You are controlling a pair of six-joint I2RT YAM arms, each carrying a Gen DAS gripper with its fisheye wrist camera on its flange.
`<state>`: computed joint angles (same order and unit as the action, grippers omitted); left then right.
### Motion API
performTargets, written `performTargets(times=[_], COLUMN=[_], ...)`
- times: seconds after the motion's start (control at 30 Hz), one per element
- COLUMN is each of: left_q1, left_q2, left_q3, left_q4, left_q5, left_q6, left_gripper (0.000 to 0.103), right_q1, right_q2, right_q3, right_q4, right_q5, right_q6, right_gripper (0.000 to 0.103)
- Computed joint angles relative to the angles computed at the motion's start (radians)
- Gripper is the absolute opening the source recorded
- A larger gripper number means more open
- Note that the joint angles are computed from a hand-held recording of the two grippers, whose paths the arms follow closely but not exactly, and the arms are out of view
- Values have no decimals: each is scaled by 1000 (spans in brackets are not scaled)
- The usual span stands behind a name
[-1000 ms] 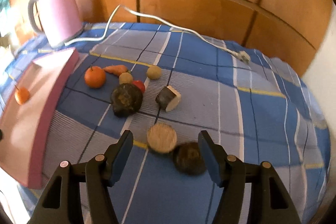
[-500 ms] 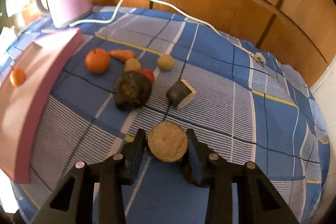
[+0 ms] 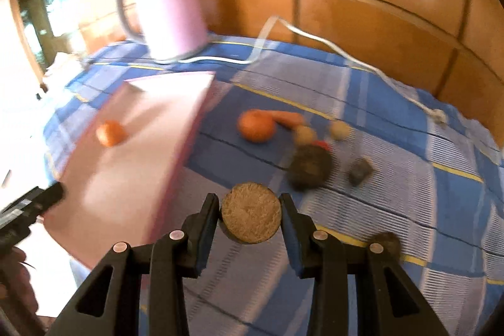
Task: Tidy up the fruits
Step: 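Carry the log piece with the right gripper into the tray and release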
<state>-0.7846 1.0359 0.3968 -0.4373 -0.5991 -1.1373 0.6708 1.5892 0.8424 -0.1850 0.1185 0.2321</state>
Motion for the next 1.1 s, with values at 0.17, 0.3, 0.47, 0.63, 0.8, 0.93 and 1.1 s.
performTargets(times=[0.17,0.3,0.47,0.63,0.8,0.93,1.1], left_q1=[10,22,54,94,94,68,43], left_q2=[-15,-34,-84,-106,-95,-75,-64], left_q3=[-9,-19,-42,-61,-63,-52,-41], left_q4=[-2,-4,-10,-7,5,11,5], left_q5=[4,8,21,36,40,34,26], left_q6=[-1,5,16,29,39,38,23], left_gripper=[98,98,98,99,99,99,101], right_q1=[60,97,137,164,182,188,191], right_q2=[84,168,285,342,289,230,158], right_q3=[101,195,324,384,318,244,173], right_q4=[-23,-46,-81,-96,-70,-42,-28], right_q5=[-49,-59,-43,-10,60,135,204], right_q6=[6,15,27,39,48,66,95], right_gripper=[39,39,40,61,68,68,68])
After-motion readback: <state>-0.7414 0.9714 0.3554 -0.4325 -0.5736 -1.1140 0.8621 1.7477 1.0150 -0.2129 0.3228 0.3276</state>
